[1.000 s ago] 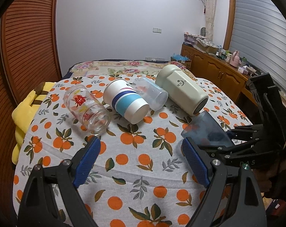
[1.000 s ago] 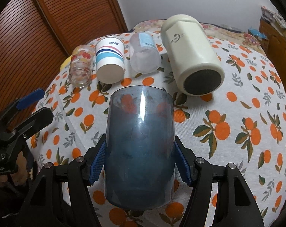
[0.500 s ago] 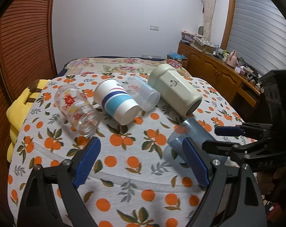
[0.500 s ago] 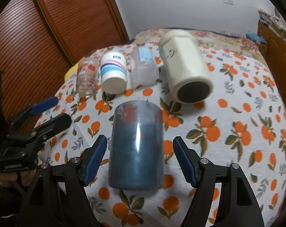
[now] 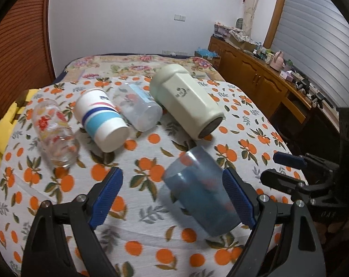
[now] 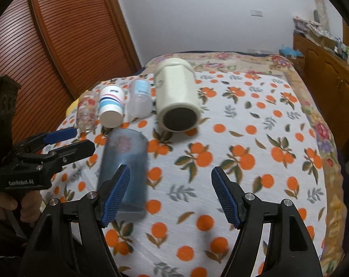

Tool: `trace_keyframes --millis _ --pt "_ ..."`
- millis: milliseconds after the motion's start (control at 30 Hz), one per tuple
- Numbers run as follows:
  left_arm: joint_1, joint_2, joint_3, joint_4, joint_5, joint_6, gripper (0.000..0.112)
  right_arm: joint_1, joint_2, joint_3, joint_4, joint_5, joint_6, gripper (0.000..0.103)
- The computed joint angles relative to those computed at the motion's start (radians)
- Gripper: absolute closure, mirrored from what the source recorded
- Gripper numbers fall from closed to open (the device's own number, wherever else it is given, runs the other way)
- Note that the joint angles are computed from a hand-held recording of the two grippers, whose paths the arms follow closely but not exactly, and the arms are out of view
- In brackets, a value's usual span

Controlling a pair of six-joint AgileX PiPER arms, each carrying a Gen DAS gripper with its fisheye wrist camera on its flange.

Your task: Flip cup upright

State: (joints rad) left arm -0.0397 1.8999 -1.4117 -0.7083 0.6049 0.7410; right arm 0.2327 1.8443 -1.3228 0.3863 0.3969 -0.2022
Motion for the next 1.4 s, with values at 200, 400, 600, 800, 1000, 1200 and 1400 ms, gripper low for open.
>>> trace_keyframes --millis 200,400,600,800,1000,1200,1400 --pt "-0.044 0.063 -0.095 0.135 0.050 -0.193 0.024 -0.039 -0.028 0.062 0.107 -0.034 -0.109 0.028" --pt "-0.084 0.087 -0.127 0.228 0.048 -0.295 0.024 -0.058 -0.040 0.092 0.222 -0.049 -0.223 0.028" --pt "-0.098 0.120 -0.165 0.262 0.075 -0.335 0.024 -0.055 -0.046 0.103 0.223 -0.068 -0.234 0.028" --pt "-0.060 0.196 -0.271 0.195 0.255 -0.344 0.023 -0.066 -0.045 0.110 0.252 -0.067 -0.264 0.028" --pt "-0.042 0.253 -0.334 0.174 0.370 -0.371 0.027 -0.074 -0.049 0.114 0.258 -0.068 -0.271 0.028" --pt "-0.052 0.300 -0.453 0.258 0.435 -0.422 0.027 -0.073 -0.048 0.111 0.250 -0.066 -0.268 0.028" --pt "-0.039 0.364 -0.572 0.253 0.530 -0.417 0.039 -0.071 -0.036 0.105 0.260 -0.061 -0.275 0.028"
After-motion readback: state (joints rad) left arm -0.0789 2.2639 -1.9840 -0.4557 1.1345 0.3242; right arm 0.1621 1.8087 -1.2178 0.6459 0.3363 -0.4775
